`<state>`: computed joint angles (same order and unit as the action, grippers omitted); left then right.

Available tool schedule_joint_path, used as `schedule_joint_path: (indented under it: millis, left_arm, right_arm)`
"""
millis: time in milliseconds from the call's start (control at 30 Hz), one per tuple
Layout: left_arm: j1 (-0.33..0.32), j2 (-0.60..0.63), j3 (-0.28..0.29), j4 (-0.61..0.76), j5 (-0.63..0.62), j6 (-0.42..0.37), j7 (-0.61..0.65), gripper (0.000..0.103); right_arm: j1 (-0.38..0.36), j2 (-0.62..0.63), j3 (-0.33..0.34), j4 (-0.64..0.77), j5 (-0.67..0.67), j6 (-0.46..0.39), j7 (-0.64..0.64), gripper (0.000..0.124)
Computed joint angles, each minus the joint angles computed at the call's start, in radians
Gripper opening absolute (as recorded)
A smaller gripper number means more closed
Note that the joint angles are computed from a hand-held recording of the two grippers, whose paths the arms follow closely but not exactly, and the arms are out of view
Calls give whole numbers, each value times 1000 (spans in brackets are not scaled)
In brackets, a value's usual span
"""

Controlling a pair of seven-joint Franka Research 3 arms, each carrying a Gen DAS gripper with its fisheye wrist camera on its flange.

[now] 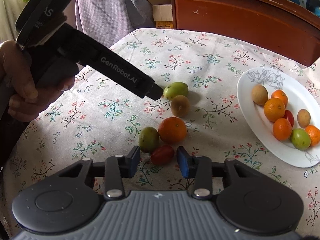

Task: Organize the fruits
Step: 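Grasp a green lime with the left gripper while the right grasps another red cherry tomato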

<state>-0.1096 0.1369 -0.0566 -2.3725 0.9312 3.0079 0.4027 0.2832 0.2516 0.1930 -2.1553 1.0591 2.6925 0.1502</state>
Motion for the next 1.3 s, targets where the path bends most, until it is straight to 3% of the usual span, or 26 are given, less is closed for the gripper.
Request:
schedule_joint_path:
  millis: [100, 133, 333, 600, 767, 833, 867, 1133, 1300]
  left_arm:
    - [-3, 5, 6, 2, 25, 12, -14, 80]
    - [1, 6, 3, 0, 16, 20, -5, 73]
    - [0, 17, 3, -9, -47, 39, 54, 51]
    - [-27, 21, 40, 1, 37, 32, -34, 51]
    - [-30, 29, 44, 16, 114, 26, -87, 51]
    - [-36, 29, 48, 24, 170, 18, -127, 31]
    - [-29, 28, 43, 22, 174, 26, -131, 30]
    - [-8, 1, 36, 29, 332, 40, -300, 30]
    - [11, -22, 16, 55, 495, 30, -459, 30]
  right_arm:
    - [1, -1, 0, 0, -9, 2, 0, 30]
    - [3, -2, -1, -1, -15, 5, 5, 26]
    - [6, -11, 0, -8, -34, 4, 7, 24]
    - [-7, -24, -8, 7, 0, -68, 23, 24]
    - [0, -28, -13, 5, 7, -71, 25, 24]
    - [-2, -28, -15, 10, 18, -80, 33, 24]
    - [-4, -28, -17, 13, 28, -85, 40, 24]
    - [-11, -24, -22, 33, 85, -77, 66, 24]
    - [-23, -24, -23, 55, 154, -58, 44, 24]
